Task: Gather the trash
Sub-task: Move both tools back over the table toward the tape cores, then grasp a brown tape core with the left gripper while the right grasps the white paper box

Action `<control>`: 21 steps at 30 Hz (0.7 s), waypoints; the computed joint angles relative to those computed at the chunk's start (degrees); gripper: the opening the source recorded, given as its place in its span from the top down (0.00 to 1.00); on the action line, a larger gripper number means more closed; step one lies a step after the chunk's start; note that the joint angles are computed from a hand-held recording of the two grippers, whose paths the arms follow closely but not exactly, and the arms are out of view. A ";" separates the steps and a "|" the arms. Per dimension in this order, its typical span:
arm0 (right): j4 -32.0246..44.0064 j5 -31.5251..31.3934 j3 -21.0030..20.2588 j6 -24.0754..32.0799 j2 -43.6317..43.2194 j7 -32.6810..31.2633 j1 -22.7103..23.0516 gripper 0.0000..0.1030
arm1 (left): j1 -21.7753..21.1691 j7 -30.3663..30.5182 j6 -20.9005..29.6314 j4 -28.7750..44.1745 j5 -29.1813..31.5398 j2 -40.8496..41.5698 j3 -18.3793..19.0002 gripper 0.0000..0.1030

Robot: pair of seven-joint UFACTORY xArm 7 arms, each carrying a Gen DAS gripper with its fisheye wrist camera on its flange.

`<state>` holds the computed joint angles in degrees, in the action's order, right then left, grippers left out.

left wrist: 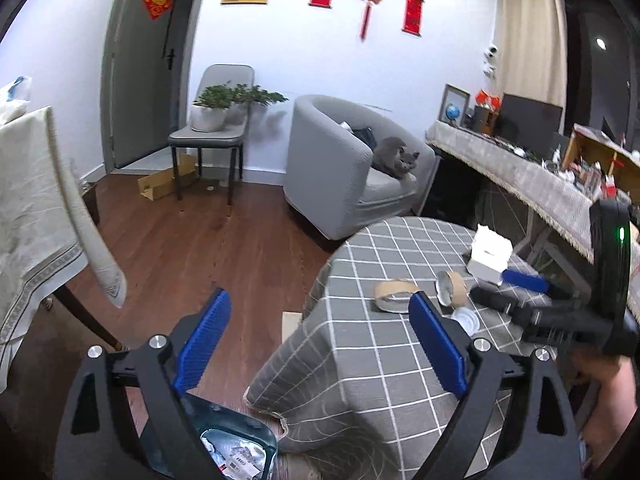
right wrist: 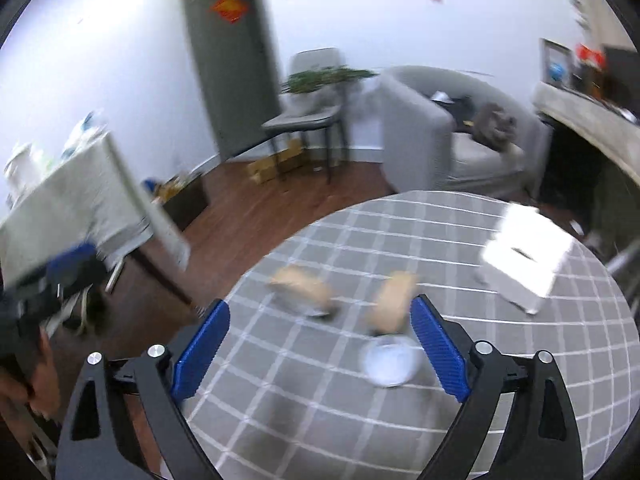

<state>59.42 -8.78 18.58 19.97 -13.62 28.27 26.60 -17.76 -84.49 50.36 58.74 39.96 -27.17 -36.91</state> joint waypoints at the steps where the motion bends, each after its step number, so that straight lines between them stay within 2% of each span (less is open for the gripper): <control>1: -0.53 -1.15 0.24 0.31 -0.75 2.71 -1.62 0.05 | 0.19 0.20 -0.24 0.38 0.33 0.88 -0.23 0.10; 6: -1.47 -3.92 0.03 2.41 -2.14 8.29 -5.64 0.04 | -0.29 0.06 -1.62 1.93 3.15 5.15 -0.01 0.10; 11: -0.62 -7.70 0.40 4.83 -1.49 14.08 -8.75 0.04 | -2.36 -0.76 -3.51 2.19 5.59 7.80 2.69 0.09; 21: 4.96 -15.06 -0.60 7.48 4.99 20.31 -8.57 0.04 | -6.68 -1.68 -5.54 4.98 10.04 14.10 7.46 0.09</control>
